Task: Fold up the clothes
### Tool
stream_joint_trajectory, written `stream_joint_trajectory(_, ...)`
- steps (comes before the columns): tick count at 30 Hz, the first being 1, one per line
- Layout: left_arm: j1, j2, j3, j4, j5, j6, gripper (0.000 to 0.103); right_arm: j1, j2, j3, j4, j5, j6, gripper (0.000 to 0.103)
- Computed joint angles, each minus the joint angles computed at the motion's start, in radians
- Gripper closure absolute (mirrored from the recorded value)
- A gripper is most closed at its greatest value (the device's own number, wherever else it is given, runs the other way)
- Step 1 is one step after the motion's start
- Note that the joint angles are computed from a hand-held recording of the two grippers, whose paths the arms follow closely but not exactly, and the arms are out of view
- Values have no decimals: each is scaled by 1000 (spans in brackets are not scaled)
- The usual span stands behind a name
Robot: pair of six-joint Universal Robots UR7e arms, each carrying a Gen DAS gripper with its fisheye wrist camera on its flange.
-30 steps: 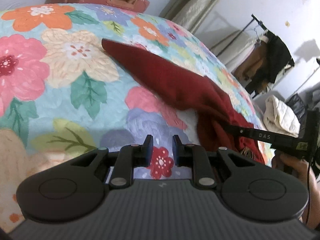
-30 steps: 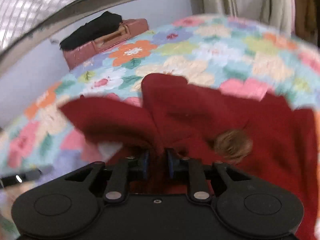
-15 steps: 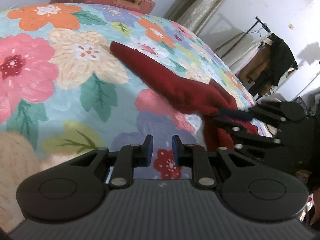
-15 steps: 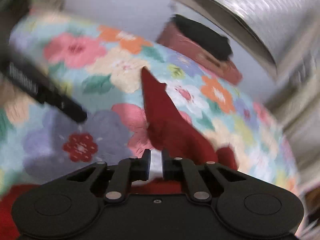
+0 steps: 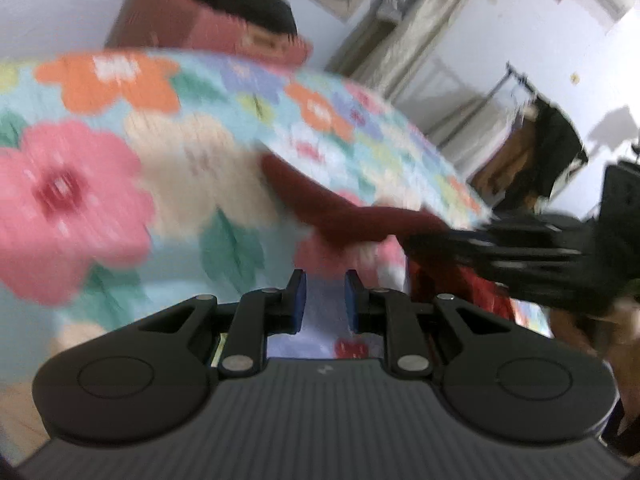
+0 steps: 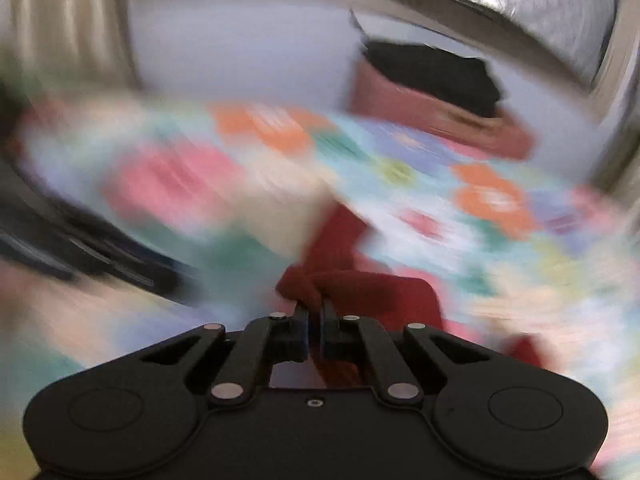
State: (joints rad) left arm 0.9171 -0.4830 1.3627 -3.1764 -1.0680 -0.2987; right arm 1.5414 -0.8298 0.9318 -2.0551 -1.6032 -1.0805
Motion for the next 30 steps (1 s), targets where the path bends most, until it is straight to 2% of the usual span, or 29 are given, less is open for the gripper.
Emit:
stream_joint_trajectory(3, -6, -27, 31, -71, 42, 11, 84, -38, 45, -180, 291, 290, 125, 98)
stream_joint_trajectory(4, -7, -32, 37, -89, 57, 14, 84, -48, 67, -231, 330, 349, 169, 98)
stream_joint_trajectory(5, -8, -31, 37, -94, 65, 13, 84, -57, 91, -273, 328, 365, 197, 98)
stream_joint_trajectory(6, -6, -29, 34, -89, 68, 11, 84, -60, 106, -293, 283, 341, 228, 98)
stream_joint_trajectory(7, -4, -26, 29, -74, 68, 3, 84, -61, 118, -292, 197, 274, 255, 98)
stream_joint_trajectory(8, -1, -22, 22, -50, 63, -9, 84, -58, 132, -284, 92, 183, 277, 95)
stream_joint_trajectory(10, 2, -10, 9, -12, 45, -23, 84, -50, 161, -256, -117, -16, 269, 87)
stream_joint_trajectory(12, 4, 2, -6, 27, 31, -21, 78, -51, 162, -191, -276, -135, 273, 87)
stream_joint_trajectory(14, 5, 13, -17, 52, 24, -11, 77, -63, 130, -134, -305, -134, 333, 86)
stream_joint_trajectory(15, 6, 19, -24, 66, 20, -10, 76, -67, 104, -87, -334, -124, 348, 82)
stream_joint_trajectory(17, 11, 28, -34, 91, 5, -25, 72, -70, 63, -6, -403, -109, 361, 67)
stream_joint_trajectory(18, 13, 31, -35, 101, -3, -32, 71, -70, 38, 36, -422, -101, 356, 66)
stream_joint_trajectory(19, 16, 33, -36, 109, -13, -36, 71, -69, 9, 82, -433, -90, 350, 66)
stream_joint_trajectory(22, 21, 39, -39, 131, -36, -41, 71, -74, -82, 206, -361, -57, 321, 65)
stream_joint_trajectory(25, 26, 41, -43, 141, -73, -55, 71, -70, -172, 350, -296, -92, 232, 63)
stream_joint_trajectory(26, 30, 41, -44, 143, -95, -61, 71, -69, -197, 400, -295, -109, 203, 59)
stream_joint_trajectory(28, 41, 43, -49, 149, -156, -84, 58, -71, -223, 472, -337, -143, 176, 50)
stream_joint_trajectory(29, 47, 45, -51, 153, -188, -97, 50, -71, -235, 504, -360, -160, 165, 49)
stream_joint_trajectory(30, 53, 47, -54, 156, -220, -109, 49, -72, -245, 537, -384, -176, 154, 49)
